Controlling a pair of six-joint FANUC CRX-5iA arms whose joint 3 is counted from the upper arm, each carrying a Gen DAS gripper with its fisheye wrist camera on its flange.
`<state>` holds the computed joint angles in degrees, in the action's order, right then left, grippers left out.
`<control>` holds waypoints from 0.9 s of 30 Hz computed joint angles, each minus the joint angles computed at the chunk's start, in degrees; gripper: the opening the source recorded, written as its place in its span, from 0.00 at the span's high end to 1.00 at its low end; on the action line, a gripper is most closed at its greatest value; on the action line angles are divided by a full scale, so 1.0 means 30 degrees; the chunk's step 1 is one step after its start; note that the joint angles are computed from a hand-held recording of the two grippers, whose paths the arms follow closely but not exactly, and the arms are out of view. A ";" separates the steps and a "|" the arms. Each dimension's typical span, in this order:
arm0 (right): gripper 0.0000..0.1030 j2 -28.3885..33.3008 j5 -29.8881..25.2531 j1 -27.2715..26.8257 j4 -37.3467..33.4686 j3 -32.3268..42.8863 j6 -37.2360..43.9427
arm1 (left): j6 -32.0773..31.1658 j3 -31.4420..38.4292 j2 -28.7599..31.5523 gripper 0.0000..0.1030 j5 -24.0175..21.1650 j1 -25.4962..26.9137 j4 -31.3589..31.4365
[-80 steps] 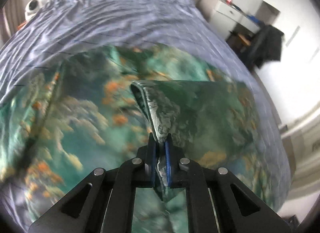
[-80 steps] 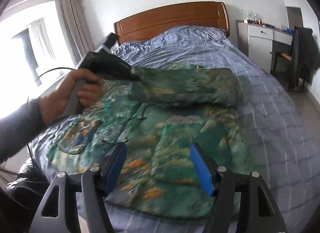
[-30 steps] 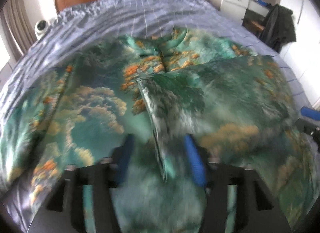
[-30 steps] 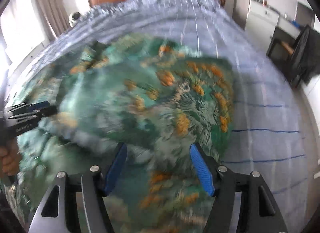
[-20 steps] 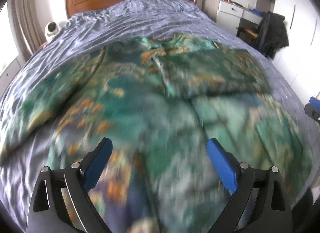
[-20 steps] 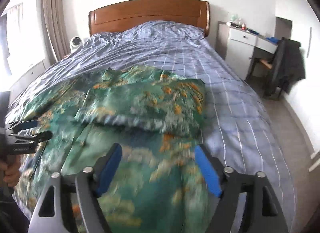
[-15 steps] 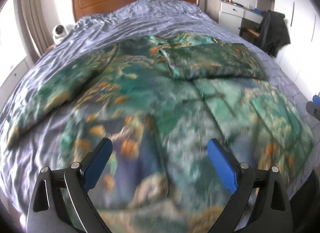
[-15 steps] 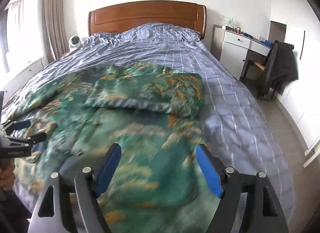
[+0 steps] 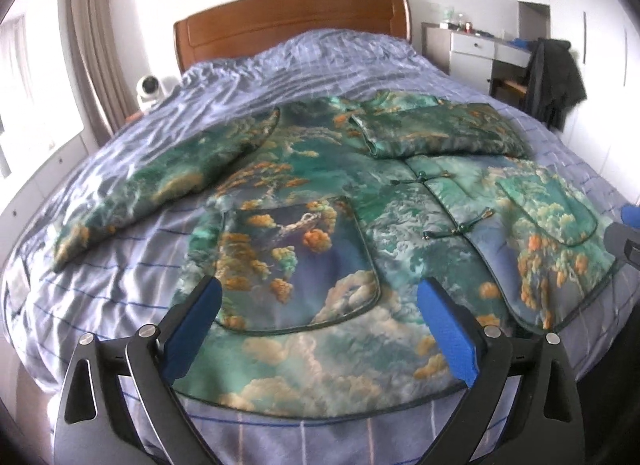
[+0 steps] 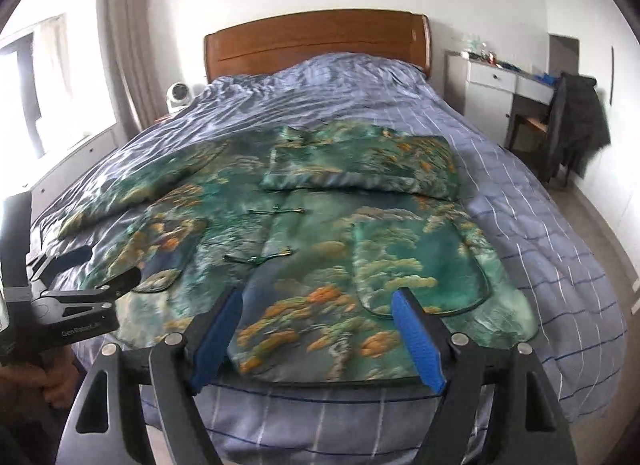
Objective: Fold large clothes
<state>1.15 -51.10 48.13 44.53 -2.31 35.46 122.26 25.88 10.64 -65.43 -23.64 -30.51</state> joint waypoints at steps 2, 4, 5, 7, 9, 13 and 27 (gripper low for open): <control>0.23 0.0096 -0.0138 0.0279 0.0395 -0.0048 0.0244 | -0.0052 -0.0090 -0.0081 0.04 -0.0091 -0.0182 -0.0391; 0.23 0.0124 -0.0150 0.0445 0.0688 -0.0121 0.0315 | -0.0032 -0.0245 -0.0156 0.04 -0.0074 -0.0155 -0.0340; 0.23 0.0095 -0.0138 0.0513 0.0818 -0.0183 0.0346 | 0.0001 -0.0395 -0.0226 0.04 0.0034 -0.0044 -0.0129; 0.23 -0.0011 -0.0137 0.0627 0.1192 -0.0366 0.0289 | 0.0041 -0.0676 -0.0364 0.04 0.0247 0.0215 0.0400; 0.23 -0.0054 -0.0197 0.0686 0.1210 -0.0380 0.0381 | -0.0012 -0.0933 -0.0495 0.04 0.0493 0.0542 0.1112; 0.23 -0.0088 -0.0401 0.0788 0.1004 -0.0258 0.0471 | -0.0295 -0.1274 -0.0744 0.04 0.0861 0.0944 0.1970; 0.23 0.0108 -0.0372 0.1632 0.2363 -0.0215 0.1212 | -0.0338 -0.1378 -0.0881 0.02 -0.0447 0.2016 0.2729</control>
<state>1.48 -52.22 53.03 51.62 -2.96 39.10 121.25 21.74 8.00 -66.77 -17.59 -22.33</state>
